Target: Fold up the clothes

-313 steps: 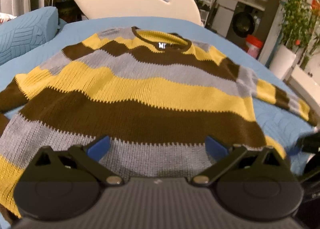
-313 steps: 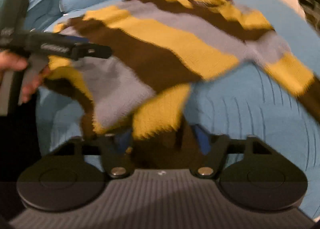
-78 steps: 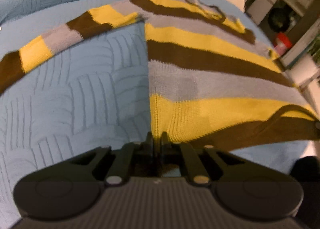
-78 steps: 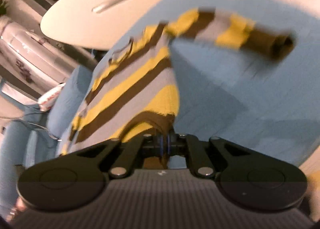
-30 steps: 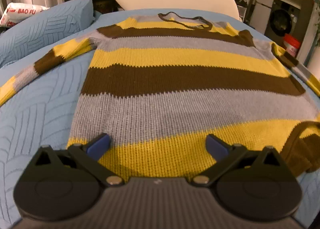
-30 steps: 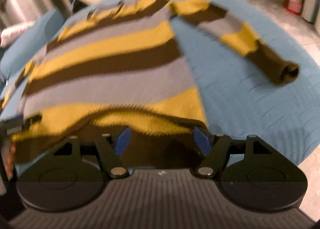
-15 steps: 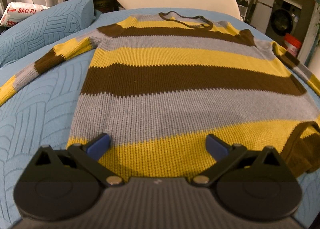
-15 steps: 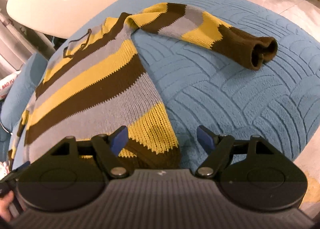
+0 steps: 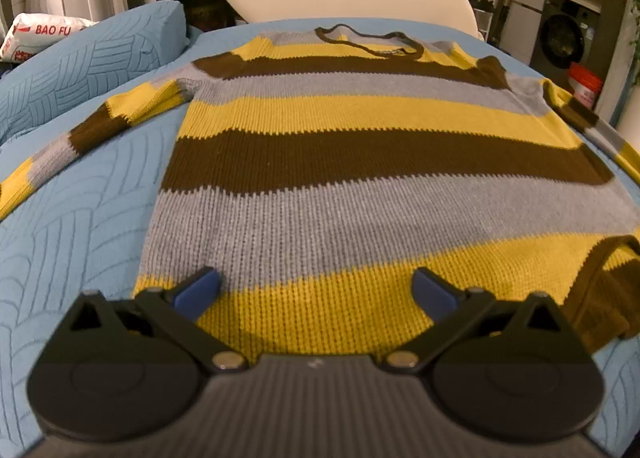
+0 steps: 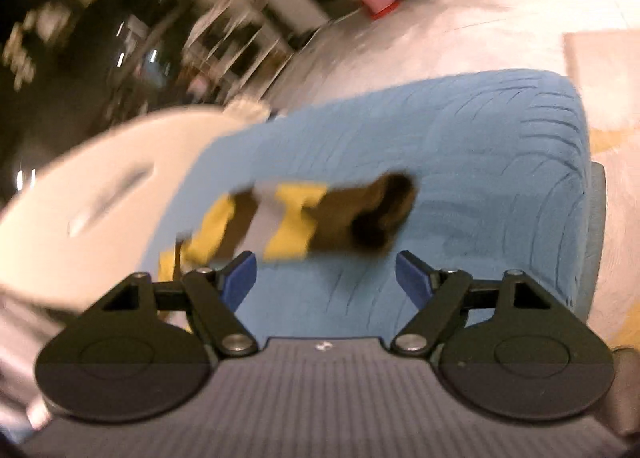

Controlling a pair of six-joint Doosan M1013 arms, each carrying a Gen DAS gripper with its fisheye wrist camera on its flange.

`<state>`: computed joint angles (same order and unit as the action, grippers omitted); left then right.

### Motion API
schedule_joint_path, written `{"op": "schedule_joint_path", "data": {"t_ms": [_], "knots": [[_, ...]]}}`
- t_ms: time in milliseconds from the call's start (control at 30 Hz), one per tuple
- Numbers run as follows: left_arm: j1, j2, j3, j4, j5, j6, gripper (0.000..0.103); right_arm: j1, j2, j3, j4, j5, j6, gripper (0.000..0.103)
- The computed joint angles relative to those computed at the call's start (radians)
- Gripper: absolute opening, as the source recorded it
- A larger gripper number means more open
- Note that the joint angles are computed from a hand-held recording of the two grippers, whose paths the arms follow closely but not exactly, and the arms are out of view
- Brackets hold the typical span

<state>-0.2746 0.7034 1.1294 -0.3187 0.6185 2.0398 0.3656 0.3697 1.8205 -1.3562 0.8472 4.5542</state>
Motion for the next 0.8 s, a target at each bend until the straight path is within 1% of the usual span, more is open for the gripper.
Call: {"op": "schedule_joint_path", "data": {"t_ms": [67,100,133,167,200,233,267,300,333,400,433,467,500,533,567,600,633,700,733,800], "knots": [[0.0,0.0,0.001,-0.003,-0.001,0.003,0.103,-0.025,0.0,0.007,0.028,-0.03,0.011,0.08],[0.0,0.0,0.001,-0.003,-0.001,0.003,0.103,-0.039,0.0,0.01,0.039,-0.061,0.015,0.08],[0.001,0.0,0.001,-0.006,-0.001,0.005,0.103,-0.062,0.001,0.018,0.038,-0.122,0.037,0.08],[0.001,-0.001,0.001,-0.009,0.0,0.008,0.103,-0.078,0.003,0.024,0.028,-0.167,0.056,0.08],[0.001,-0.001,0.001,-0.011,0.0,0.01,0.103,-0.081,0.008,0.018,0.03,-0.159,0.038,0.079],[0.002,-0.001,0.001,-0.013,0.001,0.013,0.103,-0.082,0.017,0.001,0.051,-0.123,-0.03,0.074],[0.002,-0.001,0.001,-0.015,0.002,0.014,0.103,-0.089,0.023,-0.018,0.099,-0.114,-0.133,0.049],[0.003,0.0,0.0,-0.019,0.004,0.016,0.103,-0.101,0.025,-0.036,0.159,-0.136,-0.245,0.011],[0.004,0.0,-0.002,-0.023,0.007,0.017,0.103,-0.106,0.029,-0.056,0.204,-0.136,-0.349,0.011],[0.007,0.002,-0.005,-0.033,0.013,0.019,0.103,-0.084,0.042,-0.106,0.189,-0.055,-0.493,0.011],[0.008,0.003,-0.008,-0.038,0.017,0.018,0.103,-0.067,0.05,-0.135,0.158,-0.008,-0.573,0.011],[0.008,0.004,-0.01,-0.04,0.019,0.015,0.103,-0.034,0.059,-0.173,0.075,0.044,-0.667,0.011],[0.008,0.005,-0.011,-0.038,0.019,0.01,0.103,-0.001,0.067,-0.202,-0.013,0.064,-0.734,0.011],[0.007,0.005,-0.013,-0.034,0.02,0.003,0.103,0.029,0.076,-0.232,-0.097,0.072,-0.81,0.011],[0.007,0.006,-0.016,-0.033,0.023,-0.004,0.103,0.05,0.084,-0.259,-0.167,0.064,-0.875,0.011],[0.01,0.007,-0.024,-0.045,0.034,-0.014,0.103,0.066,0.092,-0.28,-0.214,0.022,-0.909,0.011],[0.015,0.009,-0.033,-0.064,0.049,-0.023,0.103,0.087,0.108,-0.315,-0.26,-0.053,-0.969,0.011],[0.032,0.015,-0.064,-0.108,0.098,-0.057,0.102,0.118,0.156,-0.391,-0.251,-0.178,-1.114,0.011],[0.045,0.014,-0.08,-0.121,0.122,-0.095,0.102,0.13,0.182,-0.432,-0.218,-0.233,-1.199,0.011],[0.075,0.007,-0.103,-0.14,0.15,-0.171,0.103,0.144,0.234,-0.5,-0.077,-0.282,-1.366,0.011]]}}
